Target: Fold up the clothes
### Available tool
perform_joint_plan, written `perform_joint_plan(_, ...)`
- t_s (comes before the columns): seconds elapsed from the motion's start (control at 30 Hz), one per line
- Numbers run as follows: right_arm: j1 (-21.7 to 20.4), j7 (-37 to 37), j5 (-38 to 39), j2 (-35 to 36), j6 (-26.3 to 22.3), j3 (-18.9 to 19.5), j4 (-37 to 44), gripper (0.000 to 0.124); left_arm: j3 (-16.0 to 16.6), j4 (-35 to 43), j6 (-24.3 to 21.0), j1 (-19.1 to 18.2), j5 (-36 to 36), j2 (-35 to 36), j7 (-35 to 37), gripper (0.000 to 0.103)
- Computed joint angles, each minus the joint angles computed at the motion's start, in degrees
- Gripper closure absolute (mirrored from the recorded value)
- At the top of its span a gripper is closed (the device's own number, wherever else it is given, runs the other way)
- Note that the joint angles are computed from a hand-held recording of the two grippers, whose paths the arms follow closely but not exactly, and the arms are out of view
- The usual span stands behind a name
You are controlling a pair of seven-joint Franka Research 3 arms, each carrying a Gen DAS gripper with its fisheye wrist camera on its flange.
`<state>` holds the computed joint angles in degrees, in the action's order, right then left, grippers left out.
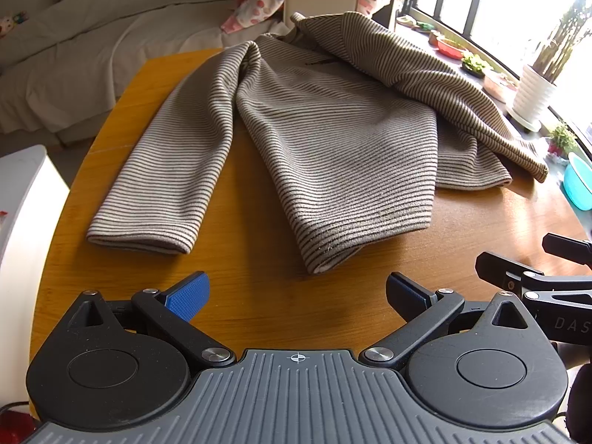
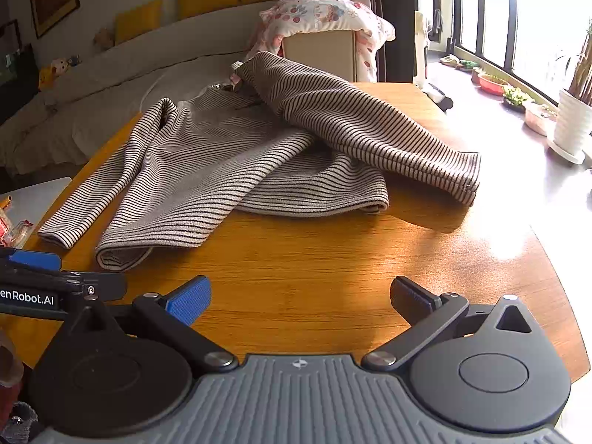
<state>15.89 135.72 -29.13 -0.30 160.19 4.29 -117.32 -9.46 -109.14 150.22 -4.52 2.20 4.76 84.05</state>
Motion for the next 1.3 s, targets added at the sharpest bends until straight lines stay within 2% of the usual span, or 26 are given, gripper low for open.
perform_joint_plan(0.57,-0.1,-0.6,0.6,-0.3,0.2,0.0,-0.5,0.021,0.0,-0.9,1.1,0.1,-0.2,-0.6,0.2,0.000)
perform_joint_plan(0.7,-0.5,-2.1,1.4,-0.3,0.7,-0.2,-0.2,0.021,-0.1,-1.0,3.4,0.7,-4.8,-1.1,3.7,0.000)
perform_joint_plan(0.83,-1.3,-2.5,1.9,1.3,3.0,-1.1,2.1,0.021,-1.1,4.3,4.3,1.9,-14.0,2.3,11.7,0.000)
perform_joint_plan(0.9,-1.6,-3.2,3.5,2.8,5.4,-1.8,3.8,0.021,-1.3,8.3,4.8,1.8,-12.8,5.3,11.9,0.000)
perform_joint_plan(0.97,-2.0,-7.3,8.6,5.1,8.9,-2.3,5.8,0.021,-1.5,12.8,4.0,1.6,-10.6,8.9,11.2,0.000)
perform_joint_plan(1.03,-3.3,-15.6,17.9,8.2,12.2,-1.2,8.8,0.021,-2.7,18.5,1.4,2.2,-10.7,13.1,12.2,0.000)
perform_joint_plan(1.1,-7.2,-26.2,29.7,11.7,13.9,3.3,12.8,0.021,-3.6,23.7,-1.6,2.7,-10.8,17.1,12.9,0.000)
perform_joint_plan(1.2,-16.5,-41.4,48.6,19.0,10.7,14.8,22.3,0.021,-5.4,30.0,-5.3,3.7,-12.3,22.2,14.4,0.000)
perform_joint_plan(1.27,-19.1,-45.3,55.8,23.8,6.9,18.2,28.3,0.021,-6.5,33.8,-7.4,4.6,-13.8,25.4,15.6,0.000)
perform_joint_plan(1.3,-18.6,-44.7,57.1,26.1,5.2,17.6,31.3,0.021,-7.2,34.4,-7.1,5.2,-14.9,26.2,16.8,0.000)
